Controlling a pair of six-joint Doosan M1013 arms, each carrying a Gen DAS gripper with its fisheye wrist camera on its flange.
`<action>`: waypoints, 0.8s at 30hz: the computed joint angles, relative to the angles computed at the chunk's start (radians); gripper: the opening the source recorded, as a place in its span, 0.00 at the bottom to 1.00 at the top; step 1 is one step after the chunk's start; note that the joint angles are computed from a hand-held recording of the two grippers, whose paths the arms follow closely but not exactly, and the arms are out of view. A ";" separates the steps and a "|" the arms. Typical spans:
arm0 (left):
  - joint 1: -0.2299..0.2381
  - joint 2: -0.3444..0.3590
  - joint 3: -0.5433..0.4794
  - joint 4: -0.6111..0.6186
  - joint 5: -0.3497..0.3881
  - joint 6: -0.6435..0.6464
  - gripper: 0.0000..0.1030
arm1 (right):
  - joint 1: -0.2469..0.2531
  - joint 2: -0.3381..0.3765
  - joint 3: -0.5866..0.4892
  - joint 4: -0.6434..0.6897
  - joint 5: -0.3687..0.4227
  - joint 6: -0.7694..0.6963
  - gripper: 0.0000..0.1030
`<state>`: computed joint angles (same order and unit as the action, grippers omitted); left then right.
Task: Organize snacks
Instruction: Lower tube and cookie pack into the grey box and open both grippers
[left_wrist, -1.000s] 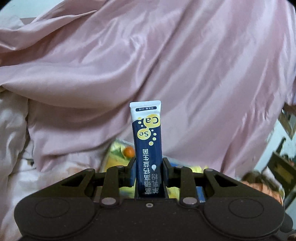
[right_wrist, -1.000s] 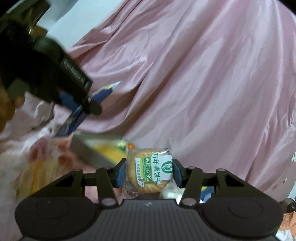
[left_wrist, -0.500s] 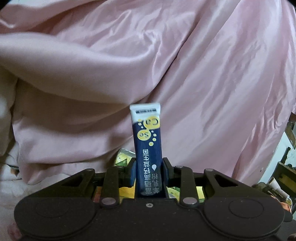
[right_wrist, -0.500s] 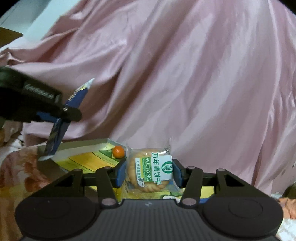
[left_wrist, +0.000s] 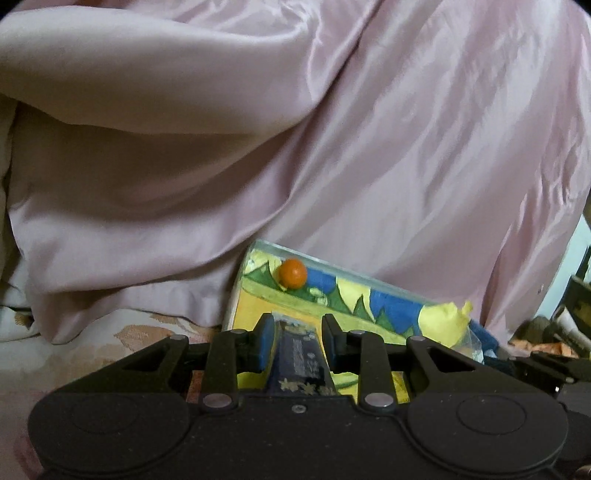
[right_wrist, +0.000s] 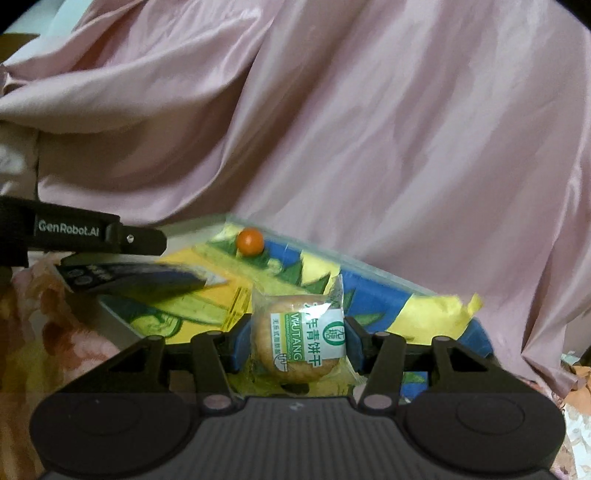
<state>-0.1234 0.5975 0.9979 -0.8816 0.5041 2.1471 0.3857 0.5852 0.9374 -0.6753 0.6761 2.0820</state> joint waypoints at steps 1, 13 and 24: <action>-0.002 -0.002 -0.001 0.027 0.009 -0.021 0.29 | -0.002 -0.001 -0.004 0.033 0.009 -0.021 0.54; -0.015 -0.021 0.008 0.210 0.039 -0.133 0.31 | -0.015 0.009 -0.045 0.245 0.097 -0.224 0.54; -0.021 -0.071 0.054 0.220 -0.026 -0.111 0.64 | 0.011 -0.040 0.066 -0.072 -0.003 0.139 0.84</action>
